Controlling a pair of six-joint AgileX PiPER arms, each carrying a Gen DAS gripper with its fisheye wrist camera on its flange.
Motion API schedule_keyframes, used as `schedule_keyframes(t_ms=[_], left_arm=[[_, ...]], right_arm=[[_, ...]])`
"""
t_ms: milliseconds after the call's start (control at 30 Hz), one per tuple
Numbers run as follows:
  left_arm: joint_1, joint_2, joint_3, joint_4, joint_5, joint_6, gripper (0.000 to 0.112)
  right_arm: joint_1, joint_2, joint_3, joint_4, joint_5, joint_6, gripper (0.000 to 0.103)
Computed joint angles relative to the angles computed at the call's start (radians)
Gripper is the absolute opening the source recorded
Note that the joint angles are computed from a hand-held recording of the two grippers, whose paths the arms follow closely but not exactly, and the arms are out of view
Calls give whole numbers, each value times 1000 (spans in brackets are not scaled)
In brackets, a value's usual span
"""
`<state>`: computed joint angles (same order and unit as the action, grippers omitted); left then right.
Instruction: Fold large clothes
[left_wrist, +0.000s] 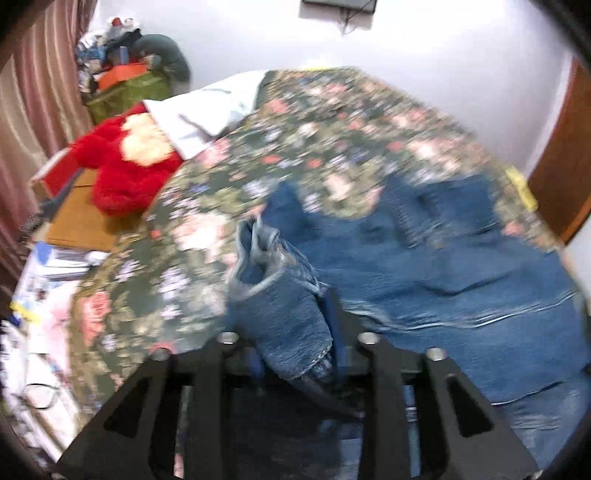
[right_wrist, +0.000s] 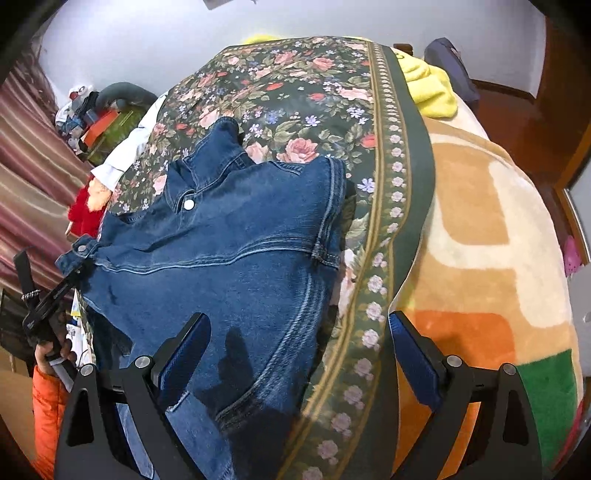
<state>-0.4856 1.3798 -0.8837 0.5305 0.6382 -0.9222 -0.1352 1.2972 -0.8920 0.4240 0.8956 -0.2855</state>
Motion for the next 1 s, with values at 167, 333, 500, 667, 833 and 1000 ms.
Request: schedule_keyframes(t_ms=[167, 333, 500, 667, 833, 1000], left_arm=[[16, -1, 47, 37, 83, 20, 59], [205, -128, 69, -204, 16, 274, 69], [283, -40, -51, -324, 31, 446, 71], [323, 188, -208, -529, 59, 667, 71], [301, 304, -303, -541, 54, 704, 71], [283, 372, -360, -470, 54, 662, 62]], right_arm=[[25, 13, 8, -9, -25, 31, 95], [-19, 32, -5, 39, -5, -32, 95], [-54, 114, -80, 68, -2, -17, 95], [-84, 253, -184, 180, 46, -52, 95], [-16, 315, -304, 58, 7, 70, 93], [-30, 269, -356, 57, -17, 90, 93]])
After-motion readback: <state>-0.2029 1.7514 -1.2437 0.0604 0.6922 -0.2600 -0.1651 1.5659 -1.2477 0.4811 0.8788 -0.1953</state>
